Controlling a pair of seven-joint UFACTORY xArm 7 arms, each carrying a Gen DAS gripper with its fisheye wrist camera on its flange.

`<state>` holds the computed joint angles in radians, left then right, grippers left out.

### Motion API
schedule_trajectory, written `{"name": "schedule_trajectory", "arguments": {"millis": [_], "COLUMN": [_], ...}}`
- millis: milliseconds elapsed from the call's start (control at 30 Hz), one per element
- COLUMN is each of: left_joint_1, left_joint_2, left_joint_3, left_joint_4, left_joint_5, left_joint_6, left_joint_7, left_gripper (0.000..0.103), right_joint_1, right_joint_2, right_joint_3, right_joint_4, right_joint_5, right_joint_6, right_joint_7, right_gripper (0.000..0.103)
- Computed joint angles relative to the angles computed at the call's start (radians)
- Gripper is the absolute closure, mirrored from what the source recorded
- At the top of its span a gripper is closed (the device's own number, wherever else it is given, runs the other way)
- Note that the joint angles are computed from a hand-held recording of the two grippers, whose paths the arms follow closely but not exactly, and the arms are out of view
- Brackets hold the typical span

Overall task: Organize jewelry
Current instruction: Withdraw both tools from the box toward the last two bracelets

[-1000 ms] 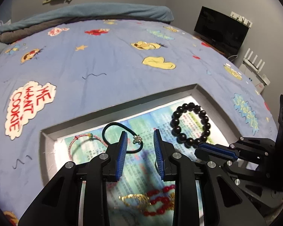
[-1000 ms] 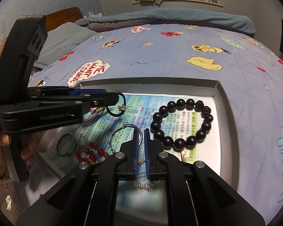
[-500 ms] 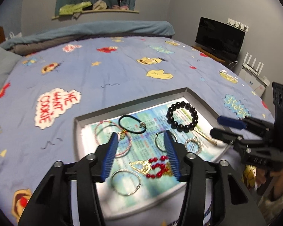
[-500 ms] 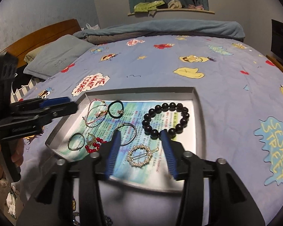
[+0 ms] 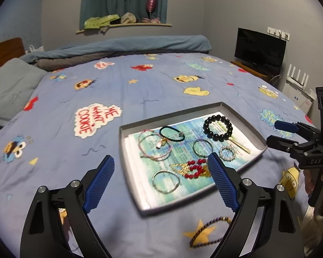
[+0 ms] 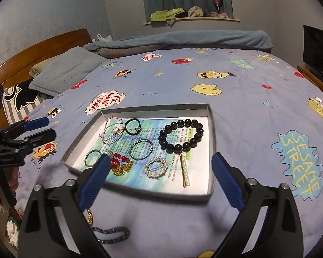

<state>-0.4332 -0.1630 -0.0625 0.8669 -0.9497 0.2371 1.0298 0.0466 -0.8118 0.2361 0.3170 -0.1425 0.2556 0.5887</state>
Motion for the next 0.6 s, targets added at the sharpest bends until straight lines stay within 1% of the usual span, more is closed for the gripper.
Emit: {"name": "schedule_trajectory", "arguments": {"millis": [67, 133, 233, 333, 433, 600], "left_joint_1": [-0.005, -0.009, -0.018, -0.05, -0.081, -0.112], "left_joint_2": [-0.032, -0.06, -0.096, -0.129, -0.164, -0.216], "left_joint_3": [0.012, 0.02, 0.023, 0.044, 0.087, 0.113], "left_joint_4": [-0.031, -0.064, -0.117, -0.177, -0.228, -0.306], "left_joint_5": [-0.038, -0.052, -0.031, -0.018, -0.005, 0.062], "left_joint_6": [-0.004, -0.008, -0.044, -0.097, -0.086, -0.112], "left_joint_7": [0.02, 0.017, -0.006, -0.017, -0.042, -0.107], "left_gripper": [0.011, 0.011, 0.01, 0.01, 0.01, 0.01], "right_joint_1": [0.009, 0.011, 0.013, 0.028, 0.049, 0.083], "right_joint_2": [-0.032, -0.057, -0.097, -0.136, -0.172, -0.215], "right_joint_3": [0.0, 0.005, 0.018, 0.021, 0.019, 0.02], "right_joint_4": [-0.012, -0.021, -0.034, -0.049, -0.069, -0.091], "right_joint_5": [0.004, 0.008, 0.007, 0.009, 0.013, 0.014], "right_joint_6": [0.017, 0.033, 0.067, 0.099, 0.122, 0.171], "right_joint_7": [0.005, 0.018, 0.039, 0.056, 0.07, 0.079], "right_gripper": [0.005, 0.005, 0.005, 0.005, 0.005, 0.005]}}
